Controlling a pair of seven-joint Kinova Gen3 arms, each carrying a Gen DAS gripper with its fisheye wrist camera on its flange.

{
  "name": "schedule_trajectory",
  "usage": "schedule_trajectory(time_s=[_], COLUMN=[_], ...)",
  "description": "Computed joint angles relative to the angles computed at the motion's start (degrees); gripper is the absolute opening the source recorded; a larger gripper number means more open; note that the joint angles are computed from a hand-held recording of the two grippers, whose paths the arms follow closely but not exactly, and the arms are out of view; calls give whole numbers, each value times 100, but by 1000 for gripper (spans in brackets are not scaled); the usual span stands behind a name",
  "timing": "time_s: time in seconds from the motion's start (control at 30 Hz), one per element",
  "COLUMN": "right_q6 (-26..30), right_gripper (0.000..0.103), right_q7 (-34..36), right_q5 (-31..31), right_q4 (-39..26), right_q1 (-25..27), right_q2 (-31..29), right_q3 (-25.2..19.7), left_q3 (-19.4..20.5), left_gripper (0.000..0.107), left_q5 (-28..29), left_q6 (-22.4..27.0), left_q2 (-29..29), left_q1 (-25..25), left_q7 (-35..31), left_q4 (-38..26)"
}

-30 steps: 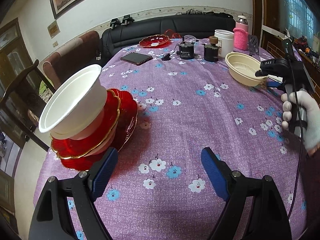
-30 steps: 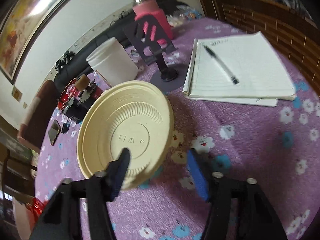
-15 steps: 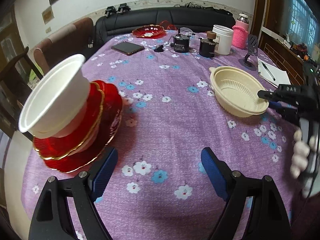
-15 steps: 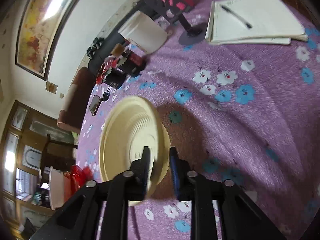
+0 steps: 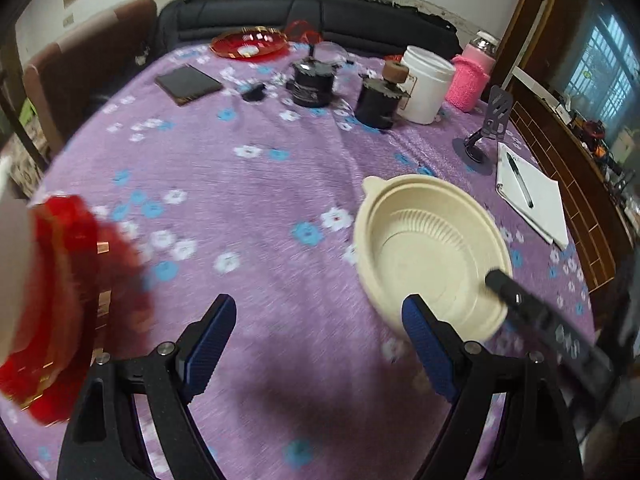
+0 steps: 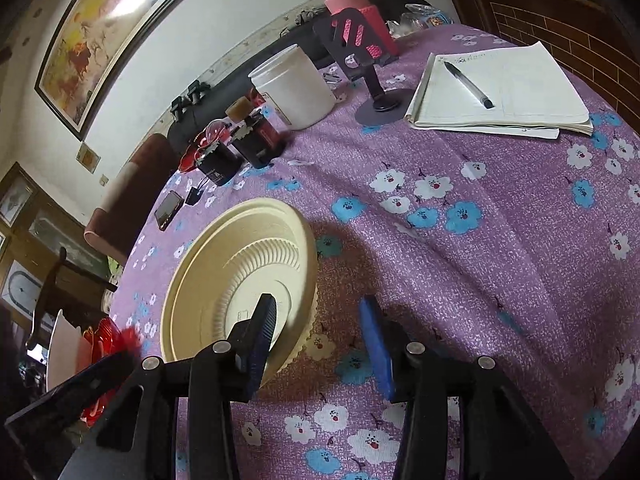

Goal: Organize plates and bowls
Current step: 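Grasp the beige plastic bowl rim with both grippers, then lift the beige bowl and carry it over the red plate stack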

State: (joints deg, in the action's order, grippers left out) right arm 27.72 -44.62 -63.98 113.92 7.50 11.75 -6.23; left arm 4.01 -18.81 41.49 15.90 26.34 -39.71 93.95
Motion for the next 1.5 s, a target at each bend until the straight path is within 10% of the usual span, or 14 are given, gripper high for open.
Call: schedule_trajectory(time_s=[0.77, 1.5], right_q6=[-40, 1135], right_gripper=[30, 21], right_q7=[-33, 1968], right_q5=[384, -1207], right_q4=[-181, 209], right_q1=[12, -187], right_q2=[196, -1], right_q3=[-283, 114], left_q3=[-35, -242], left_gripper=[17, 17], left_q5=[846, -631], left_q6=[429, 142], left_q2=[1138, -156], left_q1=[-120, 525], left_q7=[-1088, 541], left_q4=[-1205, 194])
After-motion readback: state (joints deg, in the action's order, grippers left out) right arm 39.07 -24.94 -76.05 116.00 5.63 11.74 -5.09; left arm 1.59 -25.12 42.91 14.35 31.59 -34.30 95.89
